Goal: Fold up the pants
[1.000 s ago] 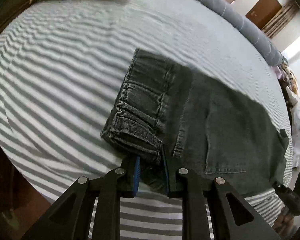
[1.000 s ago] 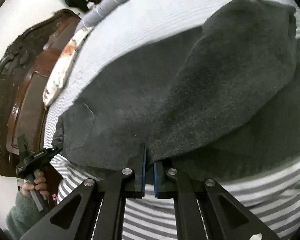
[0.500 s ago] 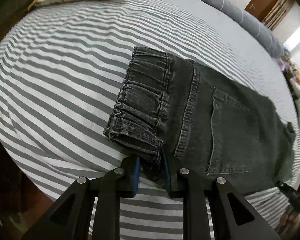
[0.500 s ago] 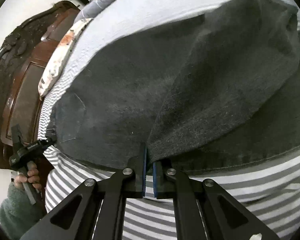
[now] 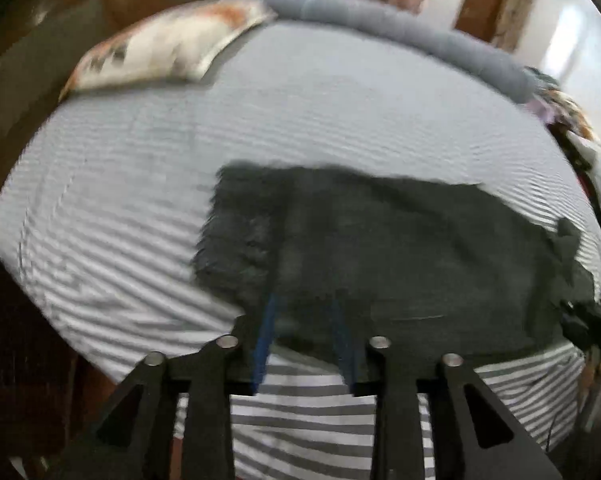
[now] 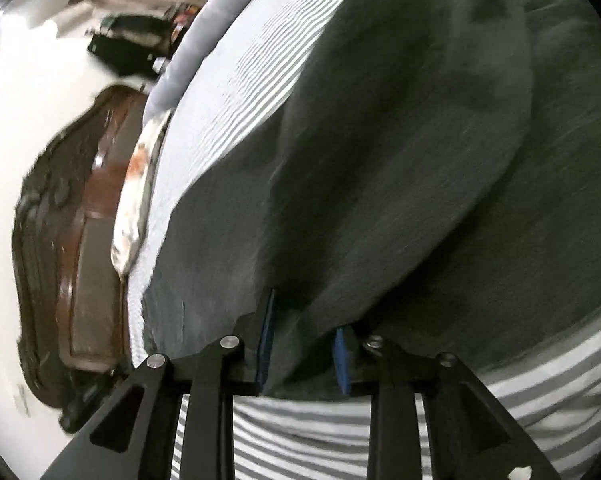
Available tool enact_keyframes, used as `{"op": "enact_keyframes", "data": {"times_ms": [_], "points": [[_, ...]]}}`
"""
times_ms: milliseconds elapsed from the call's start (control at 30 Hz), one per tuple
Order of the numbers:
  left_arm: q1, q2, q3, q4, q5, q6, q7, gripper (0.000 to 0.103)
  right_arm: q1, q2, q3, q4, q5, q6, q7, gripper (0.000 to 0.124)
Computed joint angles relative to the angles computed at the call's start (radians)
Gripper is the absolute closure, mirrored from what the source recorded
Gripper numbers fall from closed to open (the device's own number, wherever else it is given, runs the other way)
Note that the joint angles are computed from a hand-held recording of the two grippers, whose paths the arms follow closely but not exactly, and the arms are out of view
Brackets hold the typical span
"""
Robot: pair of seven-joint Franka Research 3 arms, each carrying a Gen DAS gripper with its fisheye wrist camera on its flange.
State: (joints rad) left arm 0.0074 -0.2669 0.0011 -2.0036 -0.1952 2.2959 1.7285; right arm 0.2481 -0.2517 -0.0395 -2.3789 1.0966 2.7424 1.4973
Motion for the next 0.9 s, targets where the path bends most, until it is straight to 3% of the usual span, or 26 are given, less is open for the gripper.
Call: {"op": "enact_keyframes", "data": {"times_ms": [67, 233, 467, 567, 767, 833, 900], "points": [[-0.036, -0.044, -0.024, -0.044, -0.009, 0.073, 0.043, 0.053, -0.009, 0.004, -0.022, 0.004, 0.029, 0.001, -0.017, 0.098], [-0.157, -0.070, -0.062, -0.098, -0.008, 0.149, 0.191, 0.051, -0.049, 0.025, -0.055, 0.040, 0.084, -0.041, -0.071, 0.098], [-0.274, -0.018, -0.144, -0.143, 0.043, 0.209, 0.305, 0.051, -0.115, 0.060, -0.062, 0.102, 0.021, -0.128, -0.069, 0.099], [-0.297, 0.007, -0.174, -0.156, 0.096, 0.242, 0.300, 0.051, -0.129, 0.063, -0.069, 0.109, 0.060, -0.146, -0.099, 0.099], [-0.268, 0.110, -0.266, -0.131, 0.403, 0.337, 0.060, 0.051, -0.154, 0.064, -0.071, 0.118, 0.096, -0.154, -0.127, 0.099], [-0.261, 0.136, -0.277, -0.117, 0.504, 0.354, -0.030, 0.058, -0.161, 0.066, -0.072, 0.121, 0.107, -0.147, -0.135, 0.099], [-0.272, 0.162, -0.268, -0.089, 0.510, 0.337, -0.048, 0.082, -0.170, 0.073, -0.079, 0.124, 0.127, -0.139, -0.149, 0.099]]}}
